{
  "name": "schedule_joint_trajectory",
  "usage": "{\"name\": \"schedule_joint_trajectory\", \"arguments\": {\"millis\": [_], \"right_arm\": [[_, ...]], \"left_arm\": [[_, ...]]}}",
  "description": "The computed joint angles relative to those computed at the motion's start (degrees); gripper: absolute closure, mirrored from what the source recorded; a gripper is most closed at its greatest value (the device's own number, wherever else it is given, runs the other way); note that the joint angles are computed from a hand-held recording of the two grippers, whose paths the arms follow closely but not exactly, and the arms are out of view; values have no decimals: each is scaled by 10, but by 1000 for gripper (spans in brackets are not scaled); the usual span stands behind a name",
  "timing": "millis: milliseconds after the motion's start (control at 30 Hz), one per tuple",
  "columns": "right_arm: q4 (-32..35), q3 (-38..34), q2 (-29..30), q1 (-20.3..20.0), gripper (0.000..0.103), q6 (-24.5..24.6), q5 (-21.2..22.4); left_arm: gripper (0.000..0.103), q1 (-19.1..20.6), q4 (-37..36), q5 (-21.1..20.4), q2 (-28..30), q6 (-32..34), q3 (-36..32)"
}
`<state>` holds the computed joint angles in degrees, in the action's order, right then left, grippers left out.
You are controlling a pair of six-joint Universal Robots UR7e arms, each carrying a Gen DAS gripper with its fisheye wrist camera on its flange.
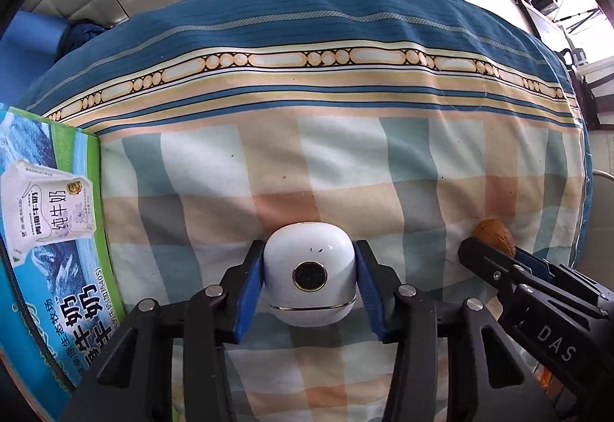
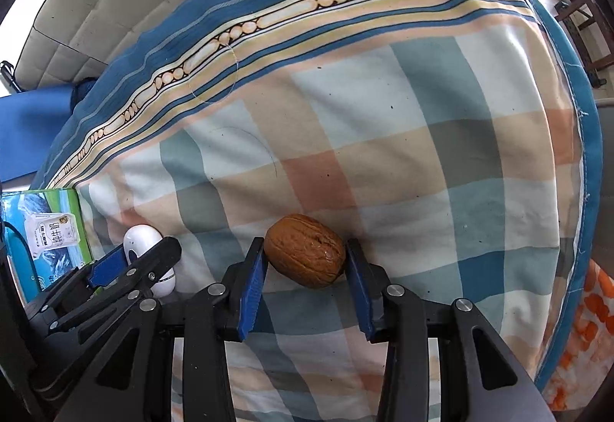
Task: Organize rigid objects
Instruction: 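Carry the white device and walnut toward the box with both tools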
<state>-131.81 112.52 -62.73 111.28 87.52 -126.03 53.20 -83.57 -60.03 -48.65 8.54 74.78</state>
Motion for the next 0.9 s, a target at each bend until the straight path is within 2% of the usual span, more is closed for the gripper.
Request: {"name": "schedule_joint_trajectory", "arguments": {"millis": [200, 467, 733, 900], "right_arm": [[41, -25, 11, 29, 60, 24, 0], [98, -55, 21, 86, 61, 70, -11], [175, -148, 59, 146, 61, 90, -37], [247, -263, 119, 182, 61, 92, -62]], "left_arm": [[60, -11, -8, -19, -37, 14, 27], [60, -29, -8, -70, -98, 26, 51], [60, -28, 15, -110, -127, 55, -20], [60, -21, 23, -101, -132, 77, -82]]}}
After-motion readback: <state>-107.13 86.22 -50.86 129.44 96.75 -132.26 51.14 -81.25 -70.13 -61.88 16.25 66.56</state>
